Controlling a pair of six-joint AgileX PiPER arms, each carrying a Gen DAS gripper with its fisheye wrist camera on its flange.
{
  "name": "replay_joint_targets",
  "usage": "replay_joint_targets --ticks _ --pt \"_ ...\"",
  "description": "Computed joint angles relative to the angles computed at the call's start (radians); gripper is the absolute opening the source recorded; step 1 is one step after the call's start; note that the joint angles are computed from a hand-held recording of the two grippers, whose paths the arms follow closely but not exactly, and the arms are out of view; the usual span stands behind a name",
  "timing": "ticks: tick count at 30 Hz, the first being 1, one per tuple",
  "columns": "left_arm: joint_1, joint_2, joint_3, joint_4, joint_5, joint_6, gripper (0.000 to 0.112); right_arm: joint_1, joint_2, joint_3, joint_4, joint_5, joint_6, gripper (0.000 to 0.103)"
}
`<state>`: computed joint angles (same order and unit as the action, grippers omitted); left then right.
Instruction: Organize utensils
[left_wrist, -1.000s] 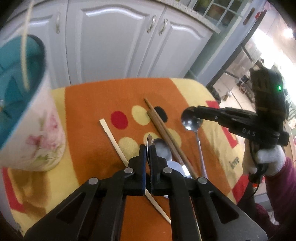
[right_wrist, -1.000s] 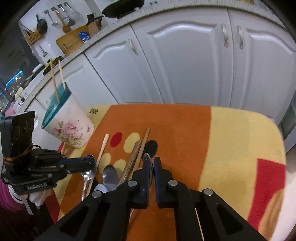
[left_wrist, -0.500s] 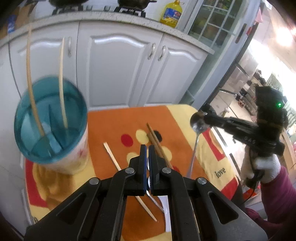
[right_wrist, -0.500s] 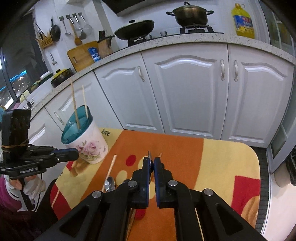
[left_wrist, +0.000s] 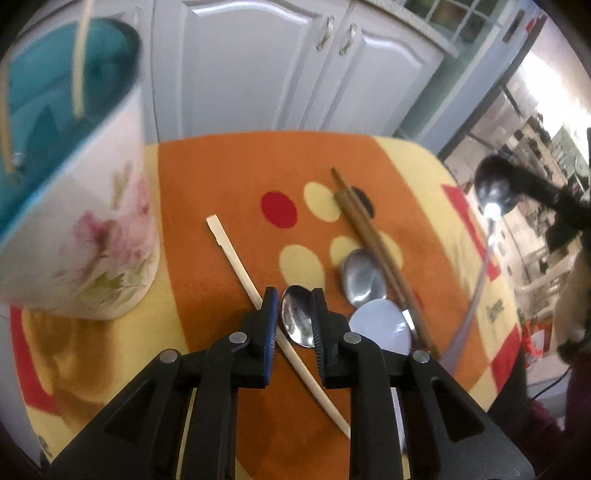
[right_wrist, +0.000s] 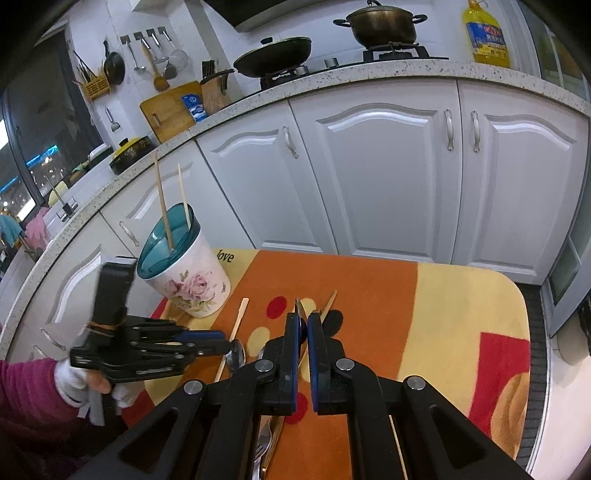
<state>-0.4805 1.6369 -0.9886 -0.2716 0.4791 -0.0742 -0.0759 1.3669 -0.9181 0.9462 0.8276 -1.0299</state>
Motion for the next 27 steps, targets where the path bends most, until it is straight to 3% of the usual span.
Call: replay_joint_targets --ticks 8,14,20,27 --pt "0.013 0.044 -0.023 -0.104 0.03 0.171 0.016 -0.037 0.039 -0.016 0.044 0.033 -0.023 0.004" --pt "0.028 0.033 -0.01 -0.165 0.028 0.217 0.004 -0.03 0.052 -0.023 0.047 0.033 -0.024 0.004" --pt "0.005 -0.062 0.037 -0.057 -0.001 0.06 0.003 -0.021 0.044 -0.029 0.043 0.027 -0.024 0.004" --pt "0.001 -0.263 0.056 0.116 0.052 -0.121 0.001 -0.001 -0.011 -0.051 0.039 0.025 0.003 0.004"
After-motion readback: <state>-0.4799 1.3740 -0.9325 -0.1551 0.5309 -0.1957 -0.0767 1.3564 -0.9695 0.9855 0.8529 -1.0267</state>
